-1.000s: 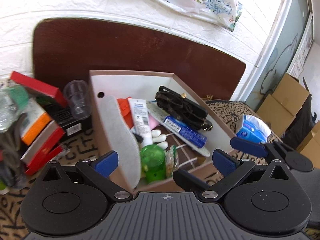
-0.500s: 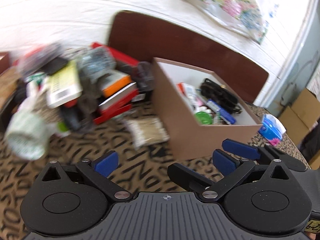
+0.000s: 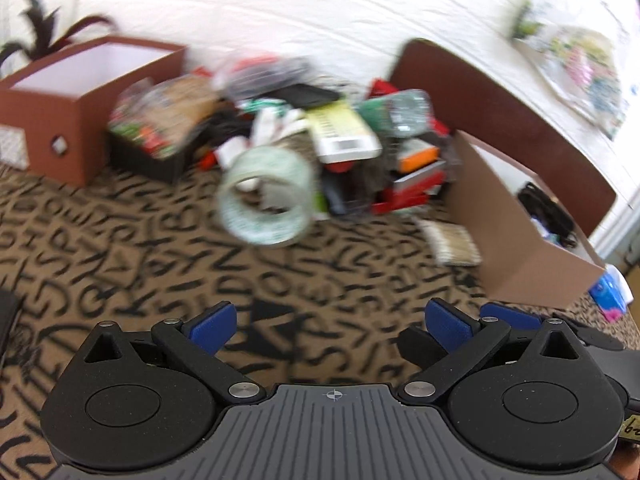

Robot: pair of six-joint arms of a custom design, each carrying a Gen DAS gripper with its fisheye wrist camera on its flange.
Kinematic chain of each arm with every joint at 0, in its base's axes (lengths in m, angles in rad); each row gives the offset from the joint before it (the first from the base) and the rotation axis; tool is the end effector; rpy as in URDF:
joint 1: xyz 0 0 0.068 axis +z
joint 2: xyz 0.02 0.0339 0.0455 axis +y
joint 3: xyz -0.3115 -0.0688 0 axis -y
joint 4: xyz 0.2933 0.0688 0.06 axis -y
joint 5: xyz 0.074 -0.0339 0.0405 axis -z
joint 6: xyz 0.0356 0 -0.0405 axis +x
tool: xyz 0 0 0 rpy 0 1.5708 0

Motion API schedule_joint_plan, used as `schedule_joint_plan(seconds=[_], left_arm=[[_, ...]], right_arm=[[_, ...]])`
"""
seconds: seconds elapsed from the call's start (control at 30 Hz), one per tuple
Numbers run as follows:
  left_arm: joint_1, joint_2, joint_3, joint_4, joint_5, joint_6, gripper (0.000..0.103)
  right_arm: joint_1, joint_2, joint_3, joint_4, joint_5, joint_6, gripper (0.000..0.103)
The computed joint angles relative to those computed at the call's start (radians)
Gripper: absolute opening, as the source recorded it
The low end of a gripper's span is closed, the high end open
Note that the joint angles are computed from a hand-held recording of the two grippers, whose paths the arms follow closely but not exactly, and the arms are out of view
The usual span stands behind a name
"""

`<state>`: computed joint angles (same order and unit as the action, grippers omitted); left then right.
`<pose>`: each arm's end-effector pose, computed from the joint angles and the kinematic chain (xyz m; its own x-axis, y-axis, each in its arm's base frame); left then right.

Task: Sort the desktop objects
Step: 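Move the left tool back toward the pile of items, then lower the left gripper onto the clear green-printed tape roll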

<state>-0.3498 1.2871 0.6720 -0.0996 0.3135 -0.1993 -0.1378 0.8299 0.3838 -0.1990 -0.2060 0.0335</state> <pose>0.2672 -0.1092 0.2216 -0.7114 0.0590 -0.7003 0.4121 0.8422 -0.3476 0.1864 -0.0185 0.2055 -0.5962 0.1158 -0.7945 -0.0075 0.9887 0.1497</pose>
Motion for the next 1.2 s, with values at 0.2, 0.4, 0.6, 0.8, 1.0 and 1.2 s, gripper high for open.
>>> schedule_joint_plan(seconds=[0.2, 0.4, 0.6, 0.8, 1.0, 1.2], left_arm=[[0.111, 0.052, -0.002, 0.017, 0.040, 0.022, 0.103], [0.158, 0.109, 0.012, 0.051, 0.059, 0.053, 0.103], [0.204, 0.176, 0.051, 0.071, 0.095, 0.047, 0.103], [0.220, 0.254, 0.106, 0.106, 0.091, 0.056, 0.094], [0.204, 0.345, 0.186, 0.094, 0.099, 0.064, 0.077], [0.164, 0.440, 0.270, 0.094, 0.076, 0.097, 0.049]], right_arm=[[0.159, 0.103, 0.009, 0.083, 0.145, 0.078, 0.103], [0.231, 0.194, 0.036, 0.141, 0.224, 0.117, 0.103], [0.276, 0.263, 0.044, 0.246, 0.332, 0.146, 0.103], [0.296, 0.364, 0.088, 0.316, 0.386, 0.109, 0.103], [0.298, 0.455, 0.119, 0.386, 0.397, 0.097, 0.101], [0.289, 0.547, 0.158, 0.426, 0.407, 0.064, 0.088]])
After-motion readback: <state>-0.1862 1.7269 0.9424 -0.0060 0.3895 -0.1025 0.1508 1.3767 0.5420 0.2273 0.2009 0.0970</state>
